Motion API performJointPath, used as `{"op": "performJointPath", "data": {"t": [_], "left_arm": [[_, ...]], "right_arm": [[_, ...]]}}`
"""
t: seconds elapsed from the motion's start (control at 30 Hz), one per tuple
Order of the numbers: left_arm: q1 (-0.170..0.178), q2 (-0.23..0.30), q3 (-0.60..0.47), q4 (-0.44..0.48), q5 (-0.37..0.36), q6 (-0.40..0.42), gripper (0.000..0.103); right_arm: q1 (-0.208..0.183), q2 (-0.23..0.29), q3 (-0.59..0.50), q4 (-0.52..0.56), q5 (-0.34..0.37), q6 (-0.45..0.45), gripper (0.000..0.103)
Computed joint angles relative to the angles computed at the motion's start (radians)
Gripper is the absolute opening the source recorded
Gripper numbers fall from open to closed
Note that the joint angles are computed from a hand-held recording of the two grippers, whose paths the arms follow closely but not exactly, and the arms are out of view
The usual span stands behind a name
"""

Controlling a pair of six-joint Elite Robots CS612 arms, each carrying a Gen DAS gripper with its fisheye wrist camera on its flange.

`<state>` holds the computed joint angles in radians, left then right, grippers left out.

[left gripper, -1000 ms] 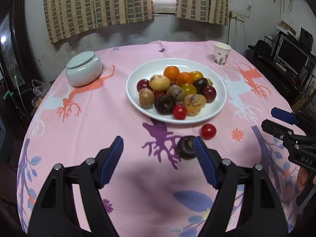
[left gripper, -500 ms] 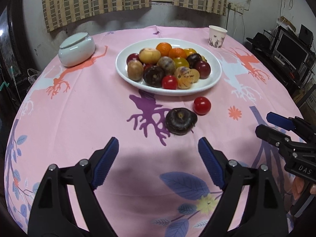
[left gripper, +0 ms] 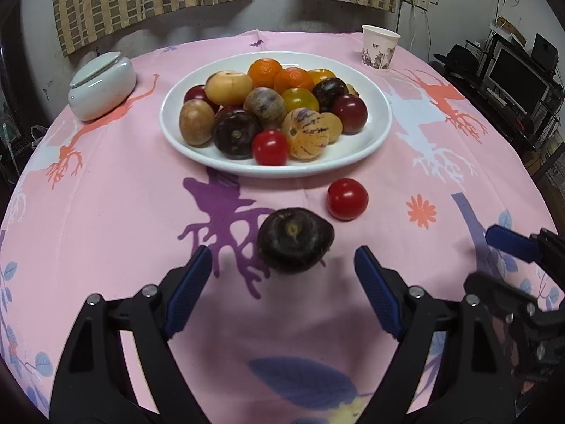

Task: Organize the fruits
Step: 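Grasp the last dark brown round fruit with the left tool, then grasp the last red cherry tomato with the right tool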

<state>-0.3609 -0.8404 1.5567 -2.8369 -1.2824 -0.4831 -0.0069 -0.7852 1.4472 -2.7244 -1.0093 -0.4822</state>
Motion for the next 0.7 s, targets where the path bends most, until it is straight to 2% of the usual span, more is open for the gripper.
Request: {"op": "performJointPath", "data": {"t": [0.27, 0.4, 0.5, 0.57, 0.6, 0.7], "left_arm": [[0.012, 0.035, -0.055, 0.07, -0.024, -0.009, 0.084], [0.01, 0.037, -0.058, 0.094, -0.007, -0.015, 0.079], [0.011, 0.034, -0.056, 0.094, -0.015, -0.02, 0.071], [0.011, 0.031, -0.049, 0.073, -0.012, -0.02, 0.052], [0.007, 0.03, -0.047, 0.072, 0.007, -0.018, 0.048], [0.008, 0.028, -0.042, 0.067, 0.005, -0.017, 0.048]], "right_arm": [[-0.001, 0.001, 0.0, -0.003, 0.005, 0.005, 0.06], [0.001, 0.004, -0.006, 0.006, -0.006, 0.006, 0.06], [0.003, 0.006, -0.007, 0.009, -0.012, 0.005, 0.06], [0.003, 0.007, -0.008, 0.009, -0.015, 0.007, 0.06], [0.003, 0.007, -0.008, 0.008, -0.015, 0.009, 0.06], [0.003, 0.007, -0.006, 0.002, -0.015, 0.01, 0.06]]}}
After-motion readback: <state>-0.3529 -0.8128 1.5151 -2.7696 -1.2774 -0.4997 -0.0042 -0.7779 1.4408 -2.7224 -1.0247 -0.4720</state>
